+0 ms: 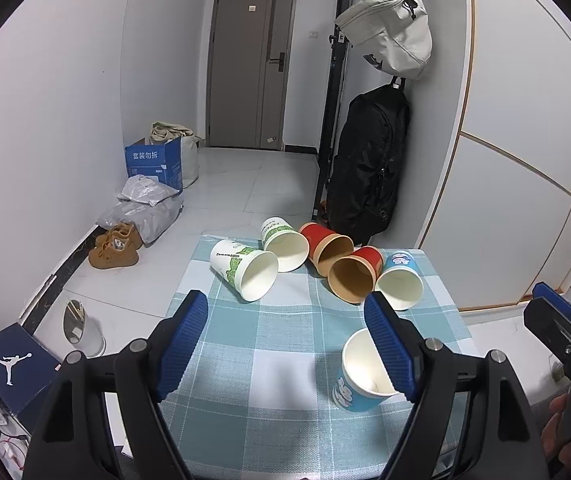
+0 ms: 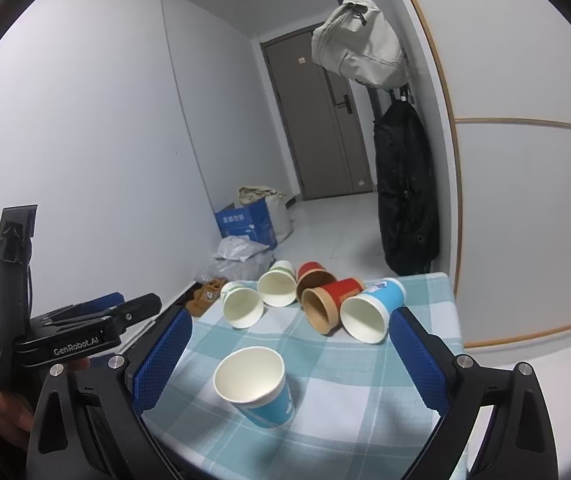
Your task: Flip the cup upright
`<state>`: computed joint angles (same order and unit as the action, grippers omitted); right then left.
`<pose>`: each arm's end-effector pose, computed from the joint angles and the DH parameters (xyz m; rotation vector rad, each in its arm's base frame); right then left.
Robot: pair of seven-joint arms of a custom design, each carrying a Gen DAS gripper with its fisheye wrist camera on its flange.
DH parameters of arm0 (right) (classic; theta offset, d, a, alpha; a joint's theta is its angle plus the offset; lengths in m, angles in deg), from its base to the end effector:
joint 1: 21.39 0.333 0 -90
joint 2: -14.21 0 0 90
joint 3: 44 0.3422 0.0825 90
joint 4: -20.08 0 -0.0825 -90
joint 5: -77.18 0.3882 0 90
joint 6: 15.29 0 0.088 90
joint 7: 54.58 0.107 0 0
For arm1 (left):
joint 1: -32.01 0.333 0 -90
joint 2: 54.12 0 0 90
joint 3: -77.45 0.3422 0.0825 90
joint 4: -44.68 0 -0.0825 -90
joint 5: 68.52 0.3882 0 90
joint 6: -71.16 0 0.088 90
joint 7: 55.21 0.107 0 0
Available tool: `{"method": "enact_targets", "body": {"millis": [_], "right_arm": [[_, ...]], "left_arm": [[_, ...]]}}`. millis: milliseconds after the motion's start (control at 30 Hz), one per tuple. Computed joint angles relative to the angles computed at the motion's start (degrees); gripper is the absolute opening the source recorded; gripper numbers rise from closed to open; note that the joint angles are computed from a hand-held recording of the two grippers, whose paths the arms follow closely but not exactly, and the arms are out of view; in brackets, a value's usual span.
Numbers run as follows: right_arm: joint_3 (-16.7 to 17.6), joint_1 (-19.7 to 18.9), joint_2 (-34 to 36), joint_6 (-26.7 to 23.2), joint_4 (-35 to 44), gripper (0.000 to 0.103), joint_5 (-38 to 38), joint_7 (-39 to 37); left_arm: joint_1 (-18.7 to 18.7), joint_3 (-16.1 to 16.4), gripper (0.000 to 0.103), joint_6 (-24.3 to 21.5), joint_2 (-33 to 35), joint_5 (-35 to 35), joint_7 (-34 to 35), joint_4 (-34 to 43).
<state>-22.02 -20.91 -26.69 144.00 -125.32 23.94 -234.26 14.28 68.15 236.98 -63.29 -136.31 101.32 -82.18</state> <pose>0.3310 0.2107 0.5903 -1.1556 1.7413 -0.9144 0.4956 -0.1961 0.5384 -1.1686 2.2053 -1.2778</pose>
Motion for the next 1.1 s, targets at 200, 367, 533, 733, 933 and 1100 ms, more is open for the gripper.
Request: {"method": "enact_targets", "body": {"millis": [200, 367, 533, 733, 933, 1100], "right_arm": [[0.07, 0.38, -0.08, -0.24, 0.02, 0.1, 0.3, -0.74], [-0.06, 0.35, 0.04, 0.01, 0.04, 0.1, 0.51, -1.05], [-0.06, 0.38, 0.18, 0.03, 0.13, 0.1, 0.88, -1.33], [0.56, -0.33, 0.04, 0.14, 0.28, 0.1, 0.26, -0.56], [0.46, -0.16, 0.09, -0.18, 0.3, 0.1, 0.33, -0.48], [0.64, -0.49, -0.21, -0.08, 0.18, 0.101, -0.1, 0.26]], "left_arm": [[-0.51, 0.05, 0.077, 0.95, -0.36, -2.23, 2.67, -0.3], [-0.67, 0.01, 0.077, 1.61, -0.35, -2.74, 3.11, -0.32], [-0.86, 0.08, 0.077, 1.69, -0.55, -3.81, 4.2, -0.44], [-0.94, -0.14, 0.077, 2.45, -0.56, -4.42, 4.98, -0.5], [-0.95, -0.17, 0.077, 2.59, -0.48, -4.26, 4.6, -0.45], [-0.94, -0.26, 0.077, 3.02, -0.32, -3.59, 3.51, -0.53]]}}
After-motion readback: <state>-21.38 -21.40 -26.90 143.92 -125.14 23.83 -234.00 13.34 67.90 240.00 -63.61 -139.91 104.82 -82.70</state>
